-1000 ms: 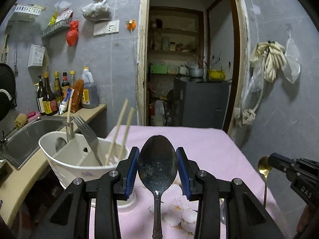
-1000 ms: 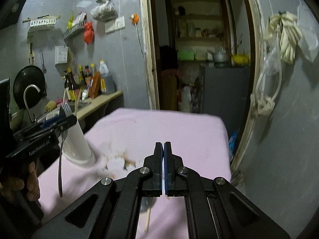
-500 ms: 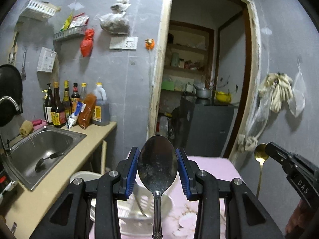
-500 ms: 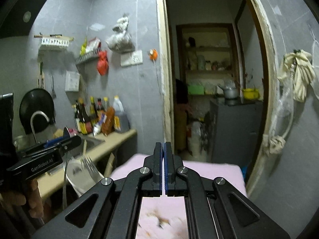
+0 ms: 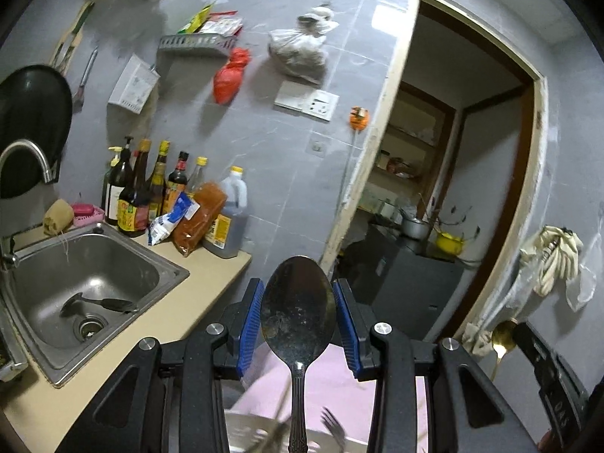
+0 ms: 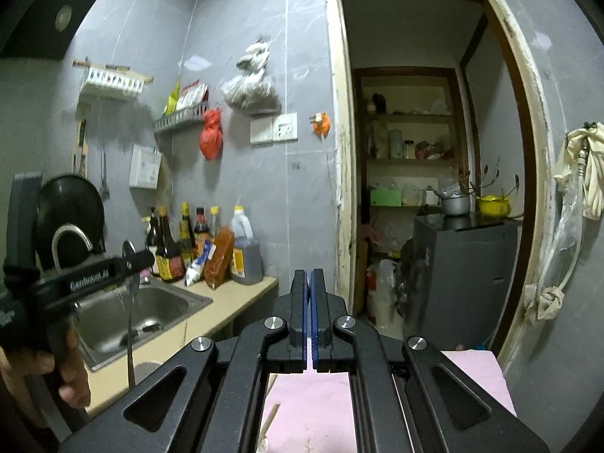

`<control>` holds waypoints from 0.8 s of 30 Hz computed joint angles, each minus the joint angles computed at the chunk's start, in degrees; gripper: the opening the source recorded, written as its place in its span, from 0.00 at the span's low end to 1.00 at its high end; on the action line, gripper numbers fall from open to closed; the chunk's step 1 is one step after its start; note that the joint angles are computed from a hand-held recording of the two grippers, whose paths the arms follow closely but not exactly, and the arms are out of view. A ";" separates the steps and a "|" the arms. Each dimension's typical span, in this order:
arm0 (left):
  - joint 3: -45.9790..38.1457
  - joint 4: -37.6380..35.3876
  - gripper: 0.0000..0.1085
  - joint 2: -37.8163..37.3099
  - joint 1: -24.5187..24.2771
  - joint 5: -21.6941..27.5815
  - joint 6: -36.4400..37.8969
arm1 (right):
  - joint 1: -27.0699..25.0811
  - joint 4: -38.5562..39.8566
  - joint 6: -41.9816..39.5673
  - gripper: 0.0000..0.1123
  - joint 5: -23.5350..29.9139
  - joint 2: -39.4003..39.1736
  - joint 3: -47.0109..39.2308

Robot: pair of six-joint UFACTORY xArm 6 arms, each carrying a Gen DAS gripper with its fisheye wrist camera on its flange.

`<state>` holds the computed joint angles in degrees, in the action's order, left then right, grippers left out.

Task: Organize utensils
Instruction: 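Lower the spoon into the caddy with the left gripper while the right releases the chopstick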

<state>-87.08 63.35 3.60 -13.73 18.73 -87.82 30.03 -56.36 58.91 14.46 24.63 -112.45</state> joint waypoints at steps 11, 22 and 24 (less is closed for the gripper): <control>-2.01 4.85 0.33 3.67 3.43 -2.68 -5.03 | 1.65 4.10 -4.77 0.01 2.52 5.42 -4.90; -0.49 6.43 0.33 3.92 3.28 -2.31 -4.57 | 2.45 -0.95 -1.18 0.02 3.92 6.16 -4.85; 0.13 6.33 0.33 3.55 3.22 -2.52 -4.16 | 2.56 -1.12 -1.32 0.02 3.67 5.76 -4.01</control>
